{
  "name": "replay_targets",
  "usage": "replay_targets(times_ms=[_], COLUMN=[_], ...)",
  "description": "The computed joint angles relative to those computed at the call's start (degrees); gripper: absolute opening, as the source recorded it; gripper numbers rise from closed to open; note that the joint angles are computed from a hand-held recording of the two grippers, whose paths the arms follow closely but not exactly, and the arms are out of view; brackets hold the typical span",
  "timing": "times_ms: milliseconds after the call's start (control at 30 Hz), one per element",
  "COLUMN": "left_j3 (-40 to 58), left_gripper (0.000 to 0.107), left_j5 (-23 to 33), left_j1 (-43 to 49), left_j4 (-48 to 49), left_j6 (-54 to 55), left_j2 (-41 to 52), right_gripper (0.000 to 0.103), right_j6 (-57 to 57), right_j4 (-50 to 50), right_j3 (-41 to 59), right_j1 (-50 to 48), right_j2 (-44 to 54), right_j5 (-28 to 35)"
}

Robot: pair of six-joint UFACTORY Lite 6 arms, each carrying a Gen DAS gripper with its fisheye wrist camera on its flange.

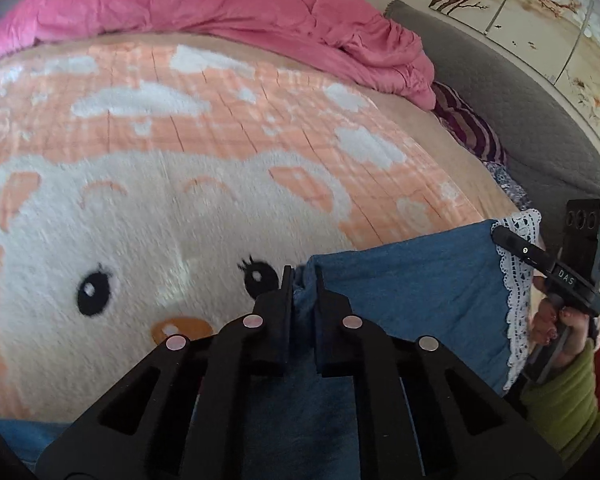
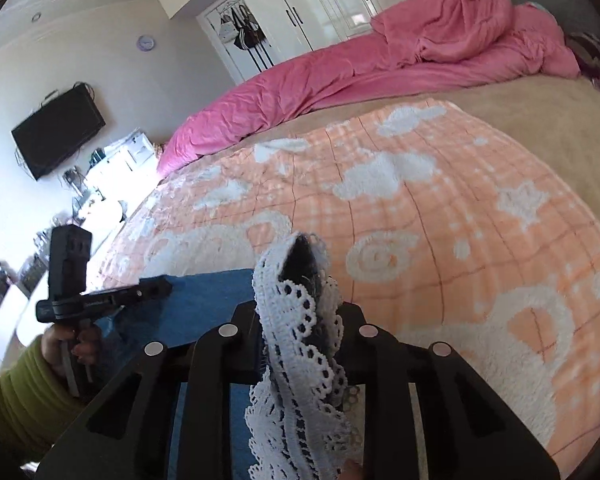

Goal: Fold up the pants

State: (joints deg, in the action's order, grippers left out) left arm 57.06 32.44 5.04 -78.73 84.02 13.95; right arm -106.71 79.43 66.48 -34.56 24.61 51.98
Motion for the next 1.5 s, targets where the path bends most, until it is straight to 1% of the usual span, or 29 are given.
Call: replay_targets(times_ms=[100,133,200,267,333,367,400,433,467,533,567,600,633,700,733,800,867,933,1000,1100,1133,1167,1233,1267,1300,1367,1400,1433,1500], left_j3=[3.07,4.19,6.65,8.4,8.01,7.77,8.05,8.18,9.03,9.84,9.33,7.83,6.35,2.04,0.06,-5.14,-10.21,-14.12,-17.86,-23.07,-24.13,-25.05,-26.89,-27.22,-26.61,-24.97,-24.78,-24.55,-24.86], left_gripper=[0.003,0.003,0.003,0.003,0.008,0.008,0.008,0.009,0.01,0.012,0.015,0.028,0.034,0.037,0.037,0.039,0.043,0.044,0.044,0.045,0.047,0.051,0.053,0.053,0.058,0.063,0.063,0.06,0.044], left_j5=[-7.43,-9.26,-12.71,-13.26,-14.33,-13.21,-11.32,-9.36,-7.51,-3.39,-2.73,-3.62,-3.53,-2.77,-2.35,-0.74,1.71,4.87,6.12,8.63,8.11,7.06,2.5,1.19,0.17,-6.59,-7.65,-6.31,-0.58], left_j1=[-4.24,-5.43,-7.19,-6.73,-6.27,-5.47,-4.33,-3.12,-2.01,0.25,1.11,1.58,2.44,5.31,6.55,10.23,14.69,19.47,22.65,25.67,24.75,23.59,20.75,20.12,19.89,18.45,19.67,22.7,30.27], left_j4=[2.21,2.55,4.56,1.86,-3.57,-6.67,-7.87,-7.69,-6.53,-4.45,-3.75,-3.88,-3.94,-4.52,-4.41,-4.02,-2.77,-1.28,0.8,4.49,6.19,7.37,8.19,8.17,9.46,16.14,17.39,16.3,10.77], left_j6=[-3.2,-3.82,-6.25,-3.84,2.14,5.12,5.99,5.57,3.98,1.47,0.44,0.07,0.26,1.36,1.63,2.71,3.02,2.88,2.57,2.43,1.72,1.54,1.38,1.42,0.19,-6.16,-6.48,-4.39,5.99], left_j2=[1.1,2.6,6.74,10.76,12.76,13.54,14.26,14.65,15.4,16.06,15.27,13.45,11.71,7.01,4.82,-1.06,-7.1,-12.05,-17.56,-25.37,-26.88,-28.03,-29.8,-29.47,-28.1,-23.88,-22.39,-20.92,-18.37], right_gripper=[0.022,0.022,0.022,0.024,0.031,0.032,0.041,0.055,0.06,0.068,0.068,0.069,0.072,0.075,0.075,0.076,0.08,0.085,0.085,0.085,0.085,0.085,0.085,0.085,0.085,0.085,0.087,0.088,0.088], right_j6=[0.73,1.55,8.21,10.39,9.0,7.82,7.22,6.3,4.74,1.51,0.03,-3.85,-7.49,-15.09,-16.37,-17.22,-17.19,-19.22,-21.51,-18.94,-18.26,-17.97,-19.55,-20.22,-20.94,-21.8,-22.64,-23.95,-29.53], right_j4=[-0.14,-0.88,-7.32,-10.48,-9.53,-8.28,-7.05,-4.97,-2.59,2.28,4.63,8.66,12.41,20.07,21.1,21.31,19.23,18.5,17.69,14.53,14.38,14.41,17.67,18.94,20.16,21.84,23.75,25.94,32.07], right_j3=[3.86,5.43,11.39,13.83,14.1,13.72,13.62,12.91,11.95,10.09,8.82,6.31,3.94,-2.07,-4.77,-10.53,-16.0,-21.81,-27.34,-34.03,-35.75,-37.5,-40.87,-42.17,-43.08,-43.53,-43.21,-42.41,-41.06], right_j1=[6.67,8.13,10.93,12.6,13.33,13.11,12.79,12.61,12.34,10.44,9.51,7.88,6.6,3.15,1.14,-2.76,-5.75,-6.33,-5.55,-1.14,0.9,4.28,12.11,15.7,19.11,22.59,24.19,25.15,24.56], right_j2=[1.33,2.91,8.77,12.85,15.03,15.17,15.25,14.69,13.83,12.15,10.79,8.78,6.83,2.13,-0.09,-4.96,-9.73,-15.24,-20.77,-27.29,-29.05,-30.77,-34.42,-35.69,-36.13,-34.93,-33.6,-31.39,-26.94], right_j5=[-12.1,-14.77,-18.97,-22.97,-26.06,-26.29,-26.63,-28.34,-29.38,-28.59,-28.04,-27.07,-26.39,-24.02,-21.69,-16.6,-11.83,-10.01,-9.32,-7.9,-8.08,-9.35,-14.15,-16.22,-17.5,-19.7,-22.08,-25.18,-30.19])
